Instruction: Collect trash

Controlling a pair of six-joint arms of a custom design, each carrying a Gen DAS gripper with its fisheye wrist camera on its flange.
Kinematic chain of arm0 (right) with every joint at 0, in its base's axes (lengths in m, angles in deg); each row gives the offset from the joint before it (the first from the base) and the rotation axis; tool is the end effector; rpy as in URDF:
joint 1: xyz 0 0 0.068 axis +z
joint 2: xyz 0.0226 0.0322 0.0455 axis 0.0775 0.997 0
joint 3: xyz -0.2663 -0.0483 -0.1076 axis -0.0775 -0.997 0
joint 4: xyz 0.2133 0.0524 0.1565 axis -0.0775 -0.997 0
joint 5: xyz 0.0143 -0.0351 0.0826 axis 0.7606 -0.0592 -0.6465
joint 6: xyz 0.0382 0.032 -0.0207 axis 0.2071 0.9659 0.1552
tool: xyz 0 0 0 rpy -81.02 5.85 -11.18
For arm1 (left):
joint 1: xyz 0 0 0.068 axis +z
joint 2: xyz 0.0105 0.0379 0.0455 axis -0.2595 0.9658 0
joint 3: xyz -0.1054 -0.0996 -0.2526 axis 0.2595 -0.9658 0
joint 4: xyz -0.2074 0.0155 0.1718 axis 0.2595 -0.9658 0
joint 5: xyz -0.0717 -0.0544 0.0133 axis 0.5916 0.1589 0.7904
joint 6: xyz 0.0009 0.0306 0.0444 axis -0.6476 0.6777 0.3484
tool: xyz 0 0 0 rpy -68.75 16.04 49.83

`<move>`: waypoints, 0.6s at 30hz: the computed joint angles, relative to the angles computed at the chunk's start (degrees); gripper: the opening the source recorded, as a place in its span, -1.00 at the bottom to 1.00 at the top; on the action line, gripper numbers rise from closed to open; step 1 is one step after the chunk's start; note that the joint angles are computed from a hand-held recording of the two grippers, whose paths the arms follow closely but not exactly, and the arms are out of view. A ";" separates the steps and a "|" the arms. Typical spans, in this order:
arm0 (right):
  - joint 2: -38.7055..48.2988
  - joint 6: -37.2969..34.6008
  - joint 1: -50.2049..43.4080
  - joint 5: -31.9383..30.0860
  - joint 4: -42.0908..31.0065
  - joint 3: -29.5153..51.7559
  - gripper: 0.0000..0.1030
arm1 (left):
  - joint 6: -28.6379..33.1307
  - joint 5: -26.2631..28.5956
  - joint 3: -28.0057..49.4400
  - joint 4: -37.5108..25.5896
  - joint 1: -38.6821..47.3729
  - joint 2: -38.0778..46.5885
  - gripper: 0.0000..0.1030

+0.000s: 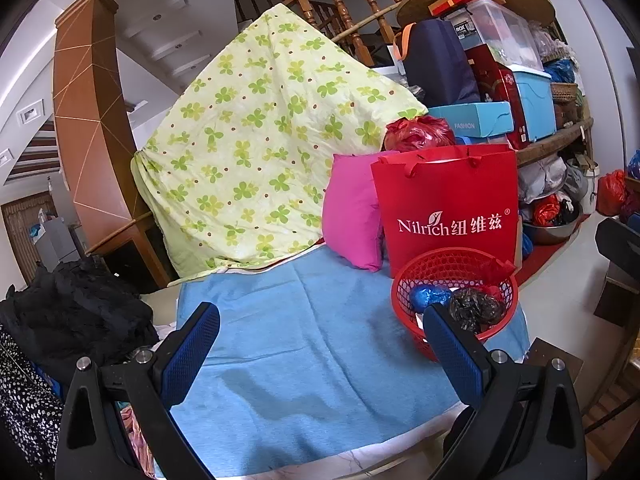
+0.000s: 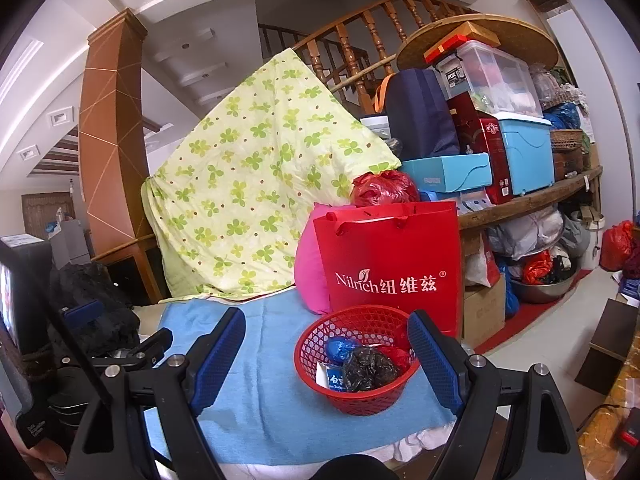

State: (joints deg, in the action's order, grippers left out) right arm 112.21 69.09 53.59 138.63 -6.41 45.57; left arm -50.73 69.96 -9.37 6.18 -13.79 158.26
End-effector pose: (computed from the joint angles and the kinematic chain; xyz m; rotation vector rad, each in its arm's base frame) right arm 0.2392 0.2292 0.2307 0.4107 1.7195 0.0038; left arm 0.3761 -0.0009 0.2340 0.5393 1.8171 0.0556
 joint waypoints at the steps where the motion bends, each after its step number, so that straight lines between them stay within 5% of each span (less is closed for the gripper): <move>1: -0.05 0.31 -0.20 -0.21 -0.07 -0.14 0.66 | 0.16 -0.06 0.11 -0.01 -0.10 0.27 0.96; 18: -1.05 0.54 -0.58 -0.17 0.43 -1.35 0.66 | 1.48 -0.04 1.55 -1.93 -0.41 0.48 0.96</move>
